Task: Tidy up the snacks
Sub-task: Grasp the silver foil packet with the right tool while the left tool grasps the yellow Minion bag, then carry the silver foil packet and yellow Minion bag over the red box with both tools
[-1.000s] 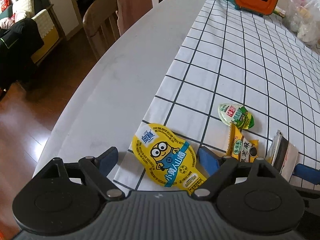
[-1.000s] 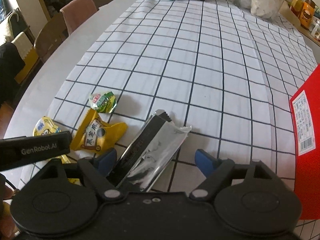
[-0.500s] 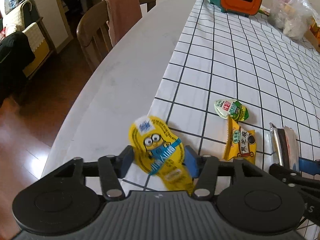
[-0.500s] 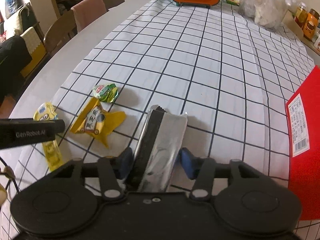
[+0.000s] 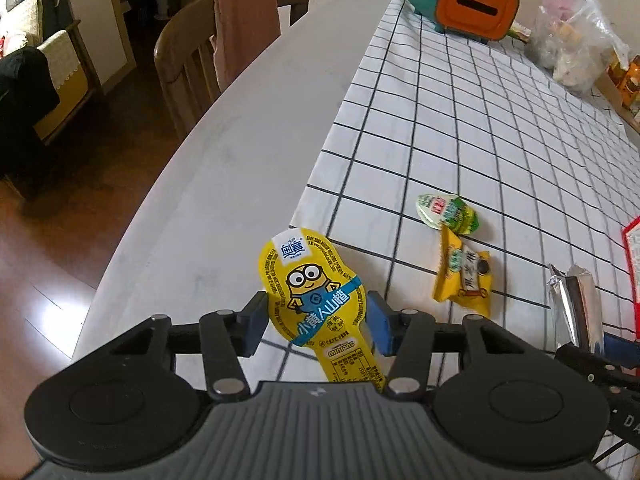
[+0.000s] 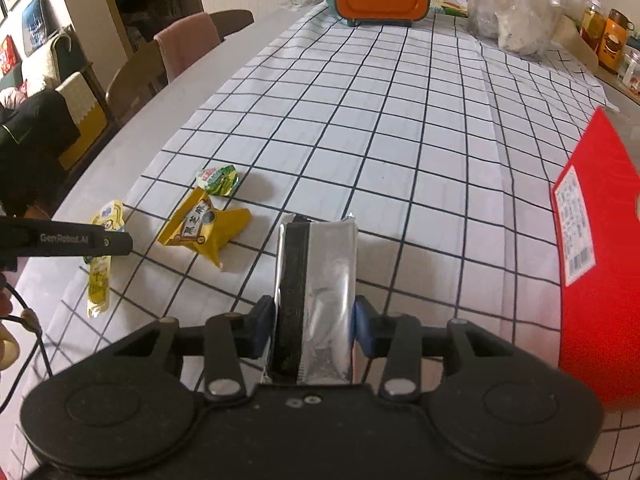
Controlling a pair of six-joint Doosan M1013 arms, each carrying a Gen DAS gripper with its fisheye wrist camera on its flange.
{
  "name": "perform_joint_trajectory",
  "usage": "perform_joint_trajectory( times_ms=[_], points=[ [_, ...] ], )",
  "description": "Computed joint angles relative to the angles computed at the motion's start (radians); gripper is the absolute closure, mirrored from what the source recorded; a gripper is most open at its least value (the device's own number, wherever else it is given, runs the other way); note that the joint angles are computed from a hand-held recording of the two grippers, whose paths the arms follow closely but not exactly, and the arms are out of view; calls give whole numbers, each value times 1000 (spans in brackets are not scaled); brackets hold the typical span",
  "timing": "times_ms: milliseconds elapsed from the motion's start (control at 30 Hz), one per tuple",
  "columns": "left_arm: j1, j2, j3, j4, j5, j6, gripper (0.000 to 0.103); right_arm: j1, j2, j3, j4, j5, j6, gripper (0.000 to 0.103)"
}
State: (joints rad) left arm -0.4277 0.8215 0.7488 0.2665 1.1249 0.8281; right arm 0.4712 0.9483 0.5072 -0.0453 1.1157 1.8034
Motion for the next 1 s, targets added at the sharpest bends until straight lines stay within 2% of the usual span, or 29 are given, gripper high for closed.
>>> perform_joint_trajectory(
  times_ms=[233,500,767,1000],
  points=[
    [-23,-41,37,13,-29,7,52,-13,-82,124,27,-87,-22,62],
    [-70,-62,22,30,-32,49,52,-41,-185,270,66,-194,-55,62],
    [-121,-33,-82,-6,-32,138,52,-94,-278,392,142,-268,-82,62],
    [-170,50,-261,-18,10,218,52,-138,-342,475,132,-322,-99,62]
  ],
)
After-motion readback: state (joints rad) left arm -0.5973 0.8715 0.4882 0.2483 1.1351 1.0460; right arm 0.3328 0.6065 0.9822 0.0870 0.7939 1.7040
